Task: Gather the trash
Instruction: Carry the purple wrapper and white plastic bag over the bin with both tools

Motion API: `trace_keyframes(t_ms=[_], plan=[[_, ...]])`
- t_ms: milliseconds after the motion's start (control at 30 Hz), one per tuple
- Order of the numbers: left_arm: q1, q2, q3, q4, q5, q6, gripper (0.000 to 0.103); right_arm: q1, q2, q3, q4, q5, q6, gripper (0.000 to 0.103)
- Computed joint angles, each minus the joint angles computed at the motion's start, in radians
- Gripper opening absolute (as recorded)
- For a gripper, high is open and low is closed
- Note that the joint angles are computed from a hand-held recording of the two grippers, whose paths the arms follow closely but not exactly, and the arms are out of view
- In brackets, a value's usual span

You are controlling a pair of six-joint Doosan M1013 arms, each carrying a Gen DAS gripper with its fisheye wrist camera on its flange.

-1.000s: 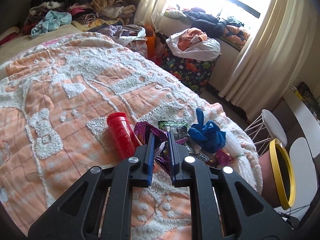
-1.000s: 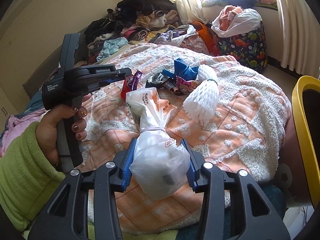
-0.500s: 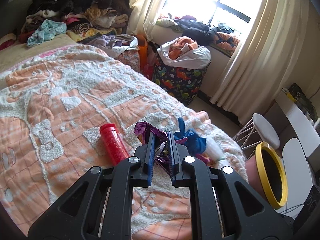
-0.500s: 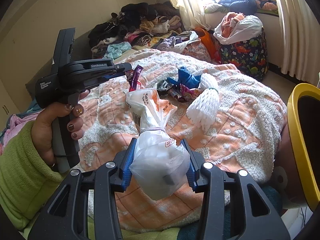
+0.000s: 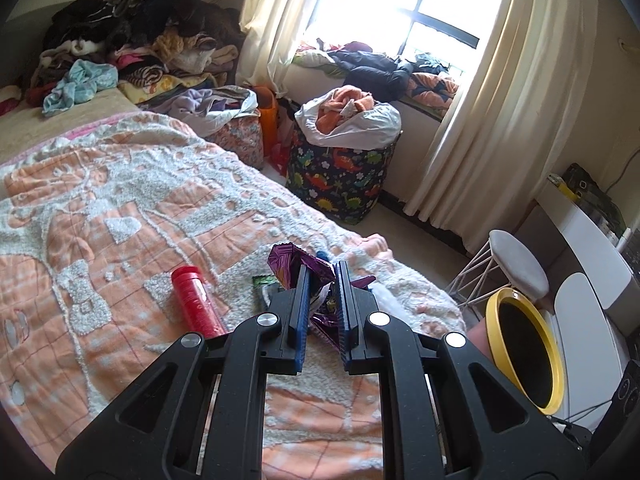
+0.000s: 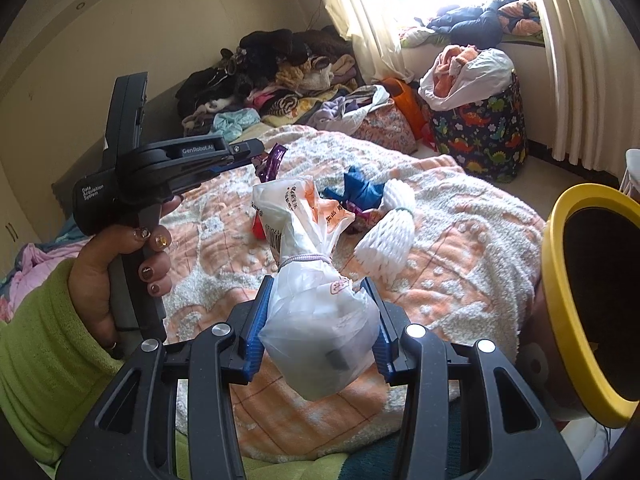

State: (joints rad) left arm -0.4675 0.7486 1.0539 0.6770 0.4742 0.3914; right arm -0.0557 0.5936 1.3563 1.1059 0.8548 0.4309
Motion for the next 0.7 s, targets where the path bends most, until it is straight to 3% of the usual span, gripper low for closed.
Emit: trace_keyframes(t_ms=[700], plan=[[-0.038, 0.021, -0.061, -0.018, 0.024, 0.08, 0.008, -0.055, -0.008, 0.007, 0.117, -0.023, -0.001, 0.041]])
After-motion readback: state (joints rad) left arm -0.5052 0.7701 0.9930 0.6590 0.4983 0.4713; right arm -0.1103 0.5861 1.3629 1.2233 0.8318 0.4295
